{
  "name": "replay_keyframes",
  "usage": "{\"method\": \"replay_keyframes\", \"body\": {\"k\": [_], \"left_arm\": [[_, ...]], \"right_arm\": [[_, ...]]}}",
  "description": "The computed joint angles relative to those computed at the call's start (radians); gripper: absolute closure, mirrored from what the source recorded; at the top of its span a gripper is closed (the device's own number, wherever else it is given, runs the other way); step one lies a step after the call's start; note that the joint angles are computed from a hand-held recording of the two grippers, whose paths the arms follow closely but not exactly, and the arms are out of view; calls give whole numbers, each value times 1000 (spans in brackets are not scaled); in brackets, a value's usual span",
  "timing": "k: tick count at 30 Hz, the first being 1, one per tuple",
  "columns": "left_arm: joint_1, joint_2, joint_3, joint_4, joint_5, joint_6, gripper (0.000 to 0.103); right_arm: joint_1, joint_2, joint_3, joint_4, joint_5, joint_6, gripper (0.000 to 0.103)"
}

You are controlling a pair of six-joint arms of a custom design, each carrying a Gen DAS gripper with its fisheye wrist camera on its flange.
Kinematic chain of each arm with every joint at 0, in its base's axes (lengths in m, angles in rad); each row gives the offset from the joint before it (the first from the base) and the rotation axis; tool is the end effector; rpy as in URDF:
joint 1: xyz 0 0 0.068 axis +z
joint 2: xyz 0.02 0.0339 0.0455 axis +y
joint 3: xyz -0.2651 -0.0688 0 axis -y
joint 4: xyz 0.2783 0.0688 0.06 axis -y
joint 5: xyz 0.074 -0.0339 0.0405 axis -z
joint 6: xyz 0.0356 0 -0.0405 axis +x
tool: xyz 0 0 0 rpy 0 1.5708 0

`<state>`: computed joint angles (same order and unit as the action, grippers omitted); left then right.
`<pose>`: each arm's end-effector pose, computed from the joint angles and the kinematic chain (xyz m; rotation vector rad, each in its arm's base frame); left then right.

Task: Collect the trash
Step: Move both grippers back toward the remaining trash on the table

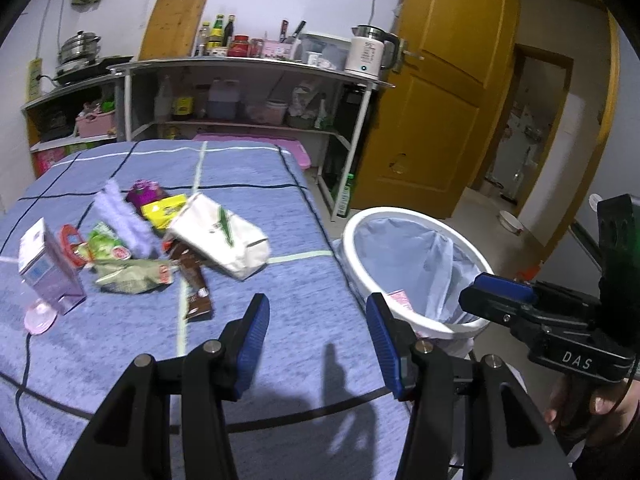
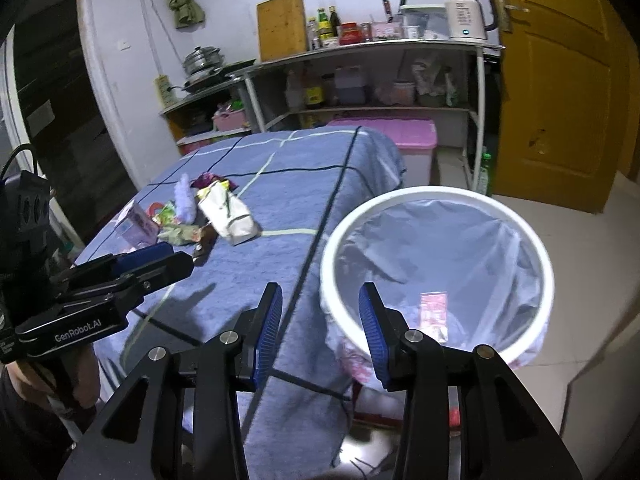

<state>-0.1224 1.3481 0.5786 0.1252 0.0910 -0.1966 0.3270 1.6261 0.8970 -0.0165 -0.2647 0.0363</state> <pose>0.2880 -0.0387 0.1558 -0.0320 2.2258 -0.2766 0.3396 0.1250 0.1640 -0.4720 2.2865 0.4895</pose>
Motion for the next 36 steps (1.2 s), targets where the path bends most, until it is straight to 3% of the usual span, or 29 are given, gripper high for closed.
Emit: {"method": "replay_keyframes", "body": {"k": [7, 15, 21, 29, 36], "left_arm": [[44, -58, -69, 6, -36, 2, 51], [169, -92, -113, -1, -7, 4, 51], [280, -120, -136, 4, 4, 17, 40], [423, -50, -88, 27, 5, 9, 36], [485, 62, -22, 65, 17, -6, 36]], "right_arm": [[51, 33, 19, 2, -10, -3, 62], [108, 106, 87, -19, -29, -21, 62], [145, 163, 148, -31, -36, -28, 62], [174, 238, 239, -39, -32, -32, 51], [191, 326, 352, -76, -18, -44, 50]]}}
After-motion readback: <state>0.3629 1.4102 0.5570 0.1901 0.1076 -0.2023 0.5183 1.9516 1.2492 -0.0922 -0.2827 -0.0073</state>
